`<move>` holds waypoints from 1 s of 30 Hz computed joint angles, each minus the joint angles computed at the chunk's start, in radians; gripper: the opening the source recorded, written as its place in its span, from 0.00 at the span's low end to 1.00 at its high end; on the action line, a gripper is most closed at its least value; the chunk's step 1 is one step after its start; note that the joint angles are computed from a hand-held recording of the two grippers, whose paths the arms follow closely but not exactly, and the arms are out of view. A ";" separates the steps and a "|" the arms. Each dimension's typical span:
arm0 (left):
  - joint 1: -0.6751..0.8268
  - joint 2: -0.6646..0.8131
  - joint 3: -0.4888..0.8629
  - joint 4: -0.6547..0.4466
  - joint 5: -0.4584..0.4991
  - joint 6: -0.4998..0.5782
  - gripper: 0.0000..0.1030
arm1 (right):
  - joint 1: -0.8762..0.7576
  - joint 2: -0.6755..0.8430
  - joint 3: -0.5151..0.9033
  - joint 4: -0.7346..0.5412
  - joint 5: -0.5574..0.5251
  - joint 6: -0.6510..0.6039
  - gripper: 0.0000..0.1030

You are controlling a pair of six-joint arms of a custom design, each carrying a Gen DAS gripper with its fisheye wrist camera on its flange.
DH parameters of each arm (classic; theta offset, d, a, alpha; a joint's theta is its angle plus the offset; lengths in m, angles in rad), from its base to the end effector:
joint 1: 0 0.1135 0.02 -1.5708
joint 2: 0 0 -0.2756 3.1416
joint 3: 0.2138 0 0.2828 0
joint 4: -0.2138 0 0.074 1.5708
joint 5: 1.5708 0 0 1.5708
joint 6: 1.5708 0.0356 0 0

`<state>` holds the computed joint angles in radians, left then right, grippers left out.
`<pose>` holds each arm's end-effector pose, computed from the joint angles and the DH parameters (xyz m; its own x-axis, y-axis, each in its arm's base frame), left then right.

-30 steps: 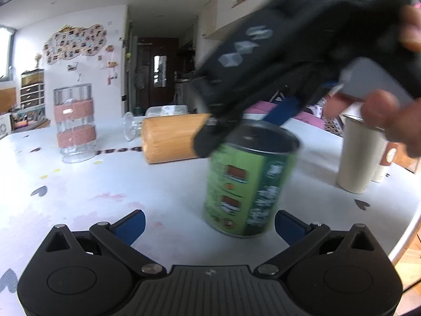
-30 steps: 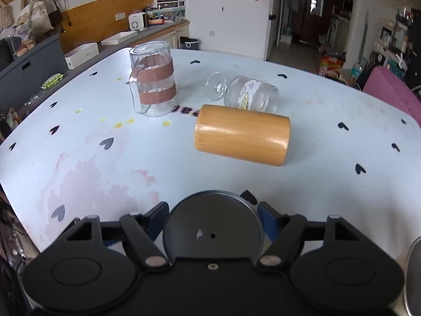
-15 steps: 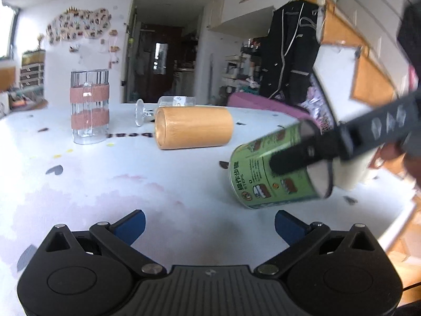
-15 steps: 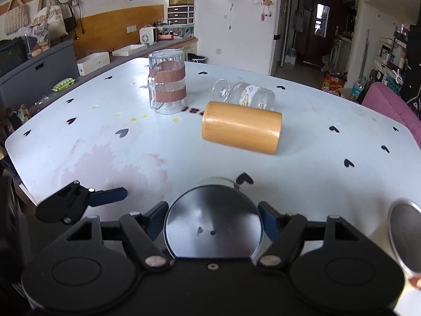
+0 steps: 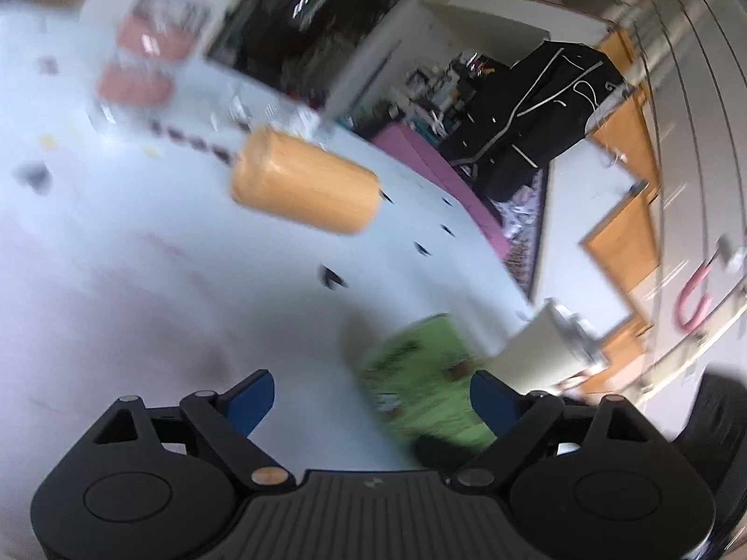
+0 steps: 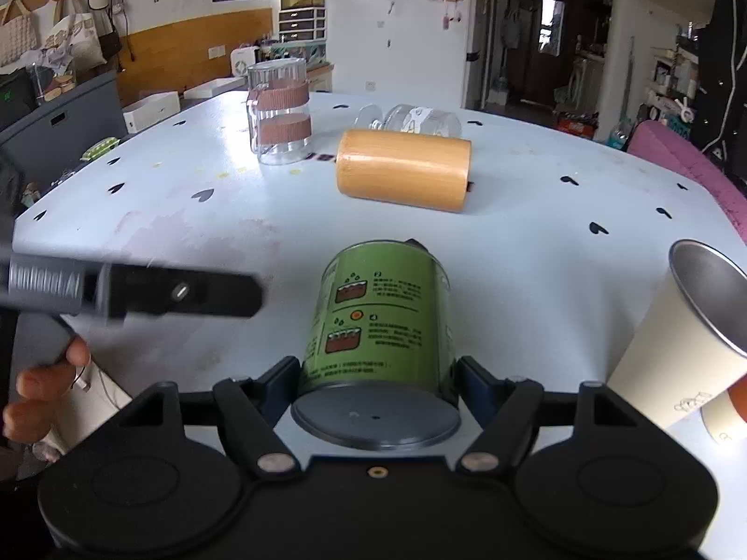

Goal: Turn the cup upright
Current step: 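Grasp the green can body with the left gripper while the right gripper holds it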

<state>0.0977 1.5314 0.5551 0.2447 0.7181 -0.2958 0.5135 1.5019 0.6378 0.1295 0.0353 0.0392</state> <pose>0.2896 0.0048 0.1262 -0.7566 -0.2947 -0.5837 0.2020 0.7436 -0.6374 0.2684 0.1499 0.1438 -0.6017 -0.2944 -0.7425 -0.4449 0.8956 0.0054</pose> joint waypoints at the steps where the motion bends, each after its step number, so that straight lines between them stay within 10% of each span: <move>1: -0.006 0.025 0.033 -0.037 0.027 -0.031 0.87 | 0.008 -0.002 -0.014 0.024 0.013 -0.001 0.72; 15: -0.082 0.262 0.232 -0.068 0.095 -0.315 0.83 | 0.015 -0.015 -0.079 0.129 0.016 0.005 0.72; 30: -0.169 0.007 -0.031 0.240 -0.094 -0.079 0.70 | 0.036 -0.016 -0.162 0.288 0.073 0.002 0.72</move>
